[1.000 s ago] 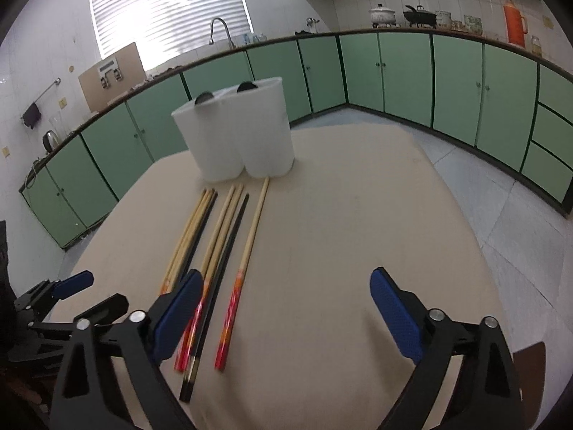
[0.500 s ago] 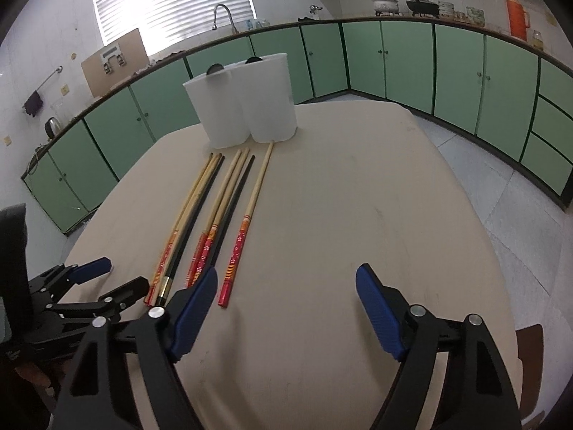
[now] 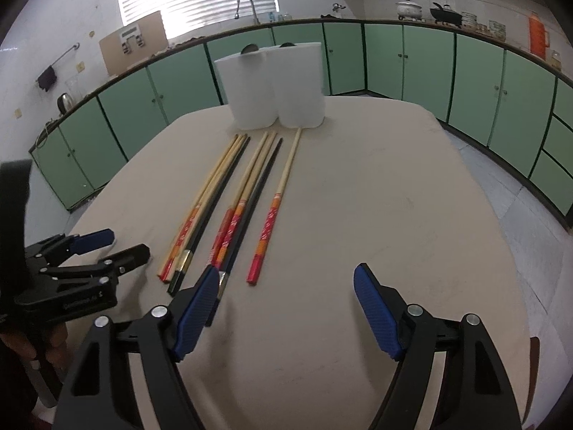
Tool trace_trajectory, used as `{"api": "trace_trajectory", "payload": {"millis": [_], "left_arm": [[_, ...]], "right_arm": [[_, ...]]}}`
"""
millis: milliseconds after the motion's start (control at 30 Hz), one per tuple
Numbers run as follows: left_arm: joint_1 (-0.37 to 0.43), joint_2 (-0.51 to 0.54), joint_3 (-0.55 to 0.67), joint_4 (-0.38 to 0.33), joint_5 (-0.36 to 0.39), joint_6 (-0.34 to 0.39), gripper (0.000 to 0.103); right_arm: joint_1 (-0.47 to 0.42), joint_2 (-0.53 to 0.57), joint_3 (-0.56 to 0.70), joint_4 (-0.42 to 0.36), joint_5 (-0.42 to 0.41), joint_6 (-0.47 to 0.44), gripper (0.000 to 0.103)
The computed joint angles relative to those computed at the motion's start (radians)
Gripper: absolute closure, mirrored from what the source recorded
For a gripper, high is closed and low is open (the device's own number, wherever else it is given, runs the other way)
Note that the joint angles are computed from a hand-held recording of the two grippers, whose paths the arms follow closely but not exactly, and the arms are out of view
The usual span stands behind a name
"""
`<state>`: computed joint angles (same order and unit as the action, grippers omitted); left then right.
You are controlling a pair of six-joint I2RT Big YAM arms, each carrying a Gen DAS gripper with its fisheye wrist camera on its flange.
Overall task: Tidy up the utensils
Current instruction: 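Lower both tools toward the ends of the chopsticks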
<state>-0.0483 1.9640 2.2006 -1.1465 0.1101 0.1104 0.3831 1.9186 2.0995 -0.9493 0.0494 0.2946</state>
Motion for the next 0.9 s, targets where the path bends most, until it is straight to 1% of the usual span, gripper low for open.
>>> {"api": "trace_trajectory", "payload": {"millis": [167,333,433,533,600,667,733,767,833,900], "left_arm": [[-0.011,-0.001,0.000,-0.028,0.046,0.030,0.029],[-0.022,-0.002,-0.014,-0.010,-0.005,0.044,0.029],[-0.012,0.001,-0.010,-0.005,-0.038,0.020,0.026],[0.002,0.000,-0.006,-0.005,-0.055,-0.001,0.026],[0.006,-0.007,-0.016,0.002,-0.053,-0.009,0.027],[0.005,-0.012,-0.026,0.011,-0.054,-0.010,0.027],[0.002,-0.007,-0.023,0.013,-0.050,-0.019,0.027],[0.001,-0.004,-0.021,0.015,-0.048,-0.022,0.028],[0.001,-0.010,-0.031,0.027,-0.048,-0.021,0.030],[0.001,-0.008,-0.032,0.032,-0.043,-0.025,0.033]], "right_arm": [[-0.006,-0.006,-0.002,0.007,0.005,0.002,0.027],[-0.009,-0.008,-0.006,0.010,0.008,0.010,0.027],[-0.009,-0.008,-0.005,0.010,0.009,0.008,0.027],[-0.008,-0.008,-0.005,0.014,0.001,0.007,0.027],[-0.003,-0.001,0.003,0.005,-0.005,0.000,0.027],[0.005,0.006,0.010,-0.004,-0.009,-0.015,0.031],[0.013,0.012,0.014,-0.010,-0.004,-0.030,0.042],[0.014,0.014,0.015,-0.012,0.000,-0.032,0.045],[0.013,0.024,0.025,-0.025,-0.008,-0.033,0.053],[0.012,0.031,0.032,-0.028,-0.012,-0.027,0.058]]}}
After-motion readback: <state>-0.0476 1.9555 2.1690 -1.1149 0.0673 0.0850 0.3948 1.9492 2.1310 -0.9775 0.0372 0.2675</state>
